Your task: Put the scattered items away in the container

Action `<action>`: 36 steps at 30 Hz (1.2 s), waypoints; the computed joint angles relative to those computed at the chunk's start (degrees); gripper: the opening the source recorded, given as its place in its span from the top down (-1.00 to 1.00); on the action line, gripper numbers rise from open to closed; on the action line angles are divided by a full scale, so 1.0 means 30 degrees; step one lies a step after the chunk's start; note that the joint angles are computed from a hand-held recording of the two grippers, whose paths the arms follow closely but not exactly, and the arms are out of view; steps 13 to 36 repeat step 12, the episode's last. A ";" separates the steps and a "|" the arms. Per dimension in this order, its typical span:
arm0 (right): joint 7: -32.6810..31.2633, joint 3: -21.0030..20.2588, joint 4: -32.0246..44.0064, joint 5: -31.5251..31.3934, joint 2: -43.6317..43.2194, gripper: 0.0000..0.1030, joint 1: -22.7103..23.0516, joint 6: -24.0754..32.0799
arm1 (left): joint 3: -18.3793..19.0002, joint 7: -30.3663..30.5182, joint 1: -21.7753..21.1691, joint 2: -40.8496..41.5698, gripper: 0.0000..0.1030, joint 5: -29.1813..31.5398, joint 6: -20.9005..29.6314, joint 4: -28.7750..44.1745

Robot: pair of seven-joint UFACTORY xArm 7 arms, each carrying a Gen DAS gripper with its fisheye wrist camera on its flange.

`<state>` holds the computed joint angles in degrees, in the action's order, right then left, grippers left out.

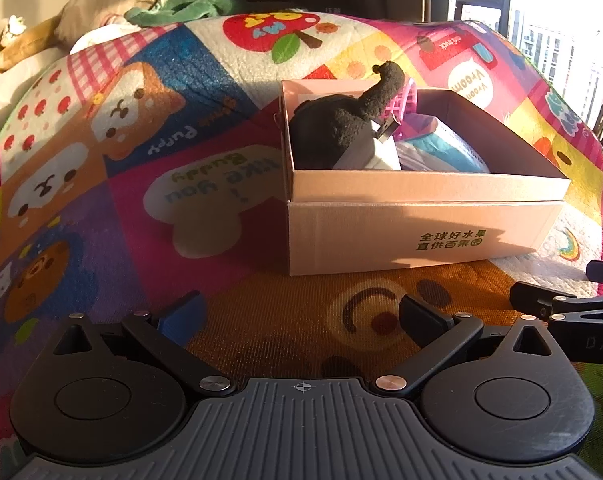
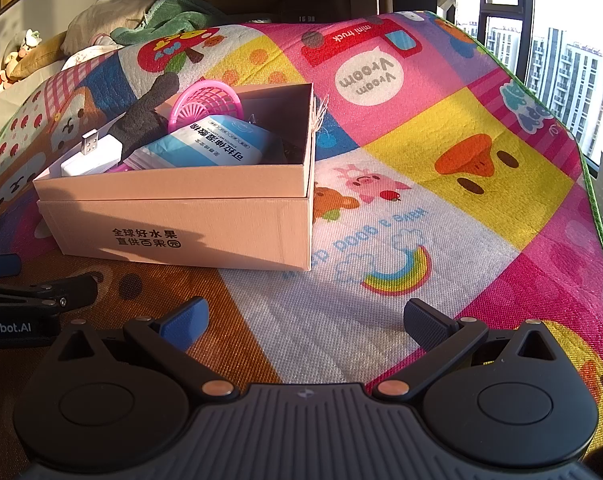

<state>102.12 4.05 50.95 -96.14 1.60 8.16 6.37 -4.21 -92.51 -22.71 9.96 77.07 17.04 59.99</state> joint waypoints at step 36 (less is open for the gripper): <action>-0.0020 -0.0001 0.0004 0.0011 0.0007 -1.00 0.0010 0.0017 | -0.0084 0.0808 -0.0398 0.0003 -1.00 -0.0923 0.0913 0.0061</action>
